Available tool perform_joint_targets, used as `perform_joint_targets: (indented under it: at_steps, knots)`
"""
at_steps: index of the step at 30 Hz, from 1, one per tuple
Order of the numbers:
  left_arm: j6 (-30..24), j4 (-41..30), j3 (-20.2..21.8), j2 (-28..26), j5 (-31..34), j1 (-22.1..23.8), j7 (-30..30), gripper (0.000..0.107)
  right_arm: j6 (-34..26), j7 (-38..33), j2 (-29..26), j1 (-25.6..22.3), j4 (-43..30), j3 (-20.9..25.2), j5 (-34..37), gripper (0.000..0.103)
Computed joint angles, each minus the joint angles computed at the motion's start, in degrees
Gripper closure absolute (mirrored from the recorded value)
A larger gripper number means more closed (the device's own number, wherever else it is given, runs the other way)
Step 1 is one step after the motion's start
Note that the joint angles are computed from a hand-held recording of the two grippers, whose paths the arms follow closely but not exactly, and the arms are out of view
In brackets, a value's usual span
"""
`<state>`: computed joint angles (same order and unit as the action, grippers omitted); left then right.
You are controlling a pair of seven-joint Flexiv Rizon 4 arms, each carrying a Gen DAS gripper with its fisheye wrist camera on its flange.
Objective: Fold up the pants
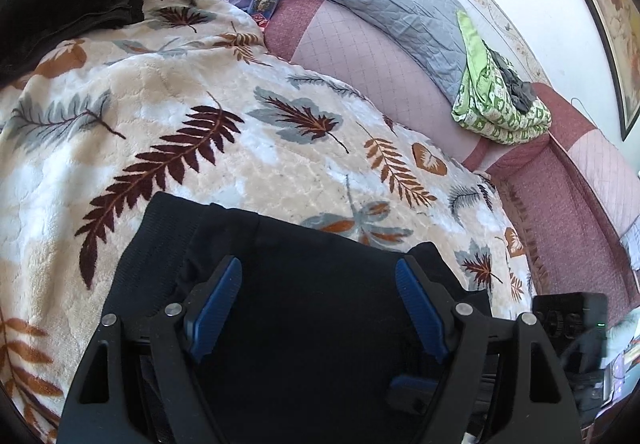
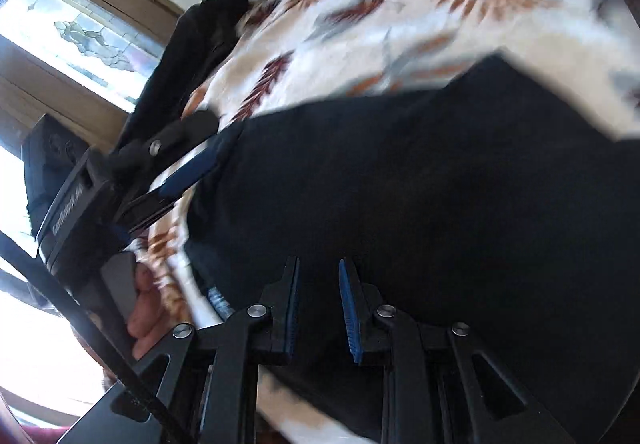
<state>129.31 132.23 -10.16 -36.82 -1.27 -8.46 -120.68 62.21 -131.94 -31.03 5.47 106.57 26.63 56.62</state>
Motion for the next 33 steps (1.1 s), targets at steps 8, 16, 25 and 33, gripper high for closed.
perform_joint_targets:
  at_steps: [8, 16, 25, 33]
  knots:
    - [1.2, 0.2, -1.7, -0.5, 3.1, 3.2, -2.7, 0.028, -0.6, -12.5, 10.1, -7.7, 3.8, -0.6, 13.7, 0.078]
    - [-1.4, -0.5, 2.3, 0.2, -3.8, -4.1, 1.1, 0.028, 2.8, -12.6, 8.8, 1.1, 9.9, -4.1, 11.1, 0.075]
    - [-0.5, 0.5, 3.8, 0.8, -7.6, -6.7, 2.7, 0.028, 12.7, -16.3, 11.6, 3.5, 12.0, -0.5, 8.4, 0.043]
    - [-1.2, 1.0, 8.5, 2.0, -18.5, -15.2, 8.4, 0.028, 9.3, -9.2, 8.4, 4.6, 9.5, -3.9, 7.9, 0.043]
